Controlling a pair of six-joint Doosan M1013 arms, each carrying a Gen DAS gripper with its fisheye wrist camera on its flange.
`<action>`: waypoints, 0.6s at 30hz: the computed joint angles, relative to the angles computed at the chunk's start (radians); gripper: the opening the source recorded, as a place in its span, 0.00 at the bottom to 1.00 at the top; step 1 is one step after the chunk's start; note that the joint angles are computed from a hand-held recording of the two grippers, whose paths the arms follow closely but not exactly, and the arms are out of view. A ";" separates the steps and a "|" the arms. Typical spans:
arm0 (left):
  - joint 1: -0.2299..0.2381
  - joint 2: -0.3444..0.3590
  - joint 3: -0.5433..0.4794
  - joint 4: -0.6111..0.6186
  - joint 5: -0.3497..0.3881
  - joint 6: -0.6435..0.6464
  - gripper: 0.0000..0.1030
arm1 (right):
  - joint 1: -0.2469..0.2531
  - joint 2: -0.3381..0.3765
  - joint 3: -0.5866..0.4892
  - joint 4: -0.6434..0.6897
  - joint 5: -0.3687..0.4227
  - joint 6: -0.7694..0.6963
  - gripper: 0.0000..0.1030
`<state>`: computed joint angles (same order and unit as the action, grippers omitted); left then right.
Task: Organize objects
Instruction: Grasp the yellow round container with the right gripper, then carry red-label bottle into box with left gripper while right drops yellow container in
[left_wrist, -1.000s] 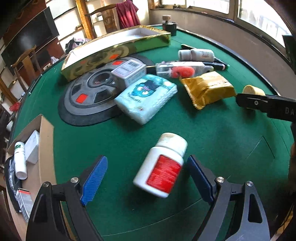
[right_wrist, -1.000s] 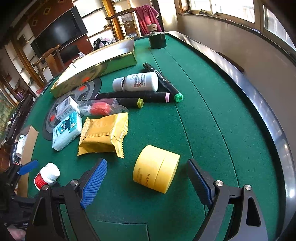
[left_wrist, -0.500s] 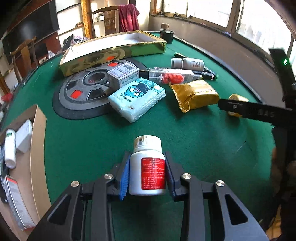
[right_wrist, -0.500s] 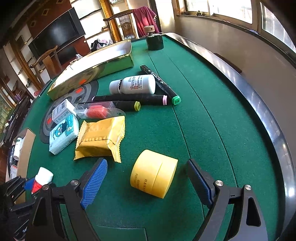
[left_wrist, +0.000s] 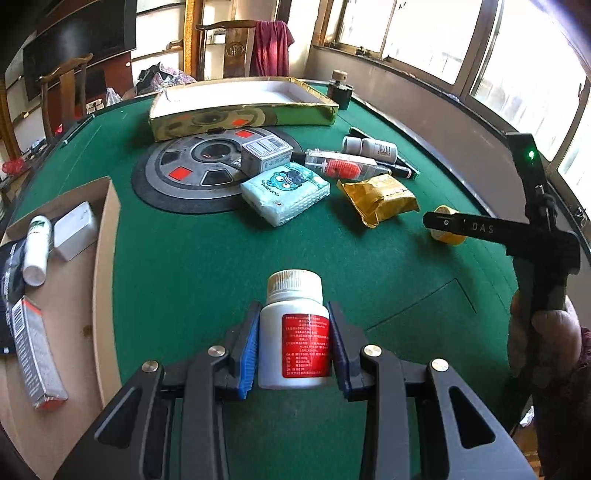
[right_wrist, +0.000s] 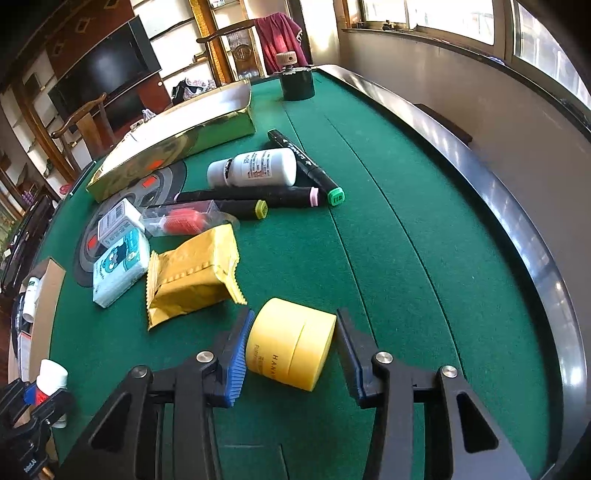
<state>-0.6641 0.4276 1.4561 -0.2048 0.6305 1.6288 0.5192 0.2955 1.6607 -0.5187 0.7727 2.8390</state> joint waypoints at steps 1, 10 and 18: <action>0.003 -0.008 0.008 -0.012 -0.007 0.006 0.32 | 0.003 -0.002 0.002 -0.003 -0.001 0.004 0.46; 0.033 -0.089 0.099 -0.088 -0.078 0.028 0.32 | 0.041 -0.036 0.006 -0.039 -0.020 0.026 0.46; 0.089 -0.162 0.184 -0.005 -0.136 -0.102 0.32 | 0.091 -0.011 -0.073 -0.026 -0.049 -0.061 0.46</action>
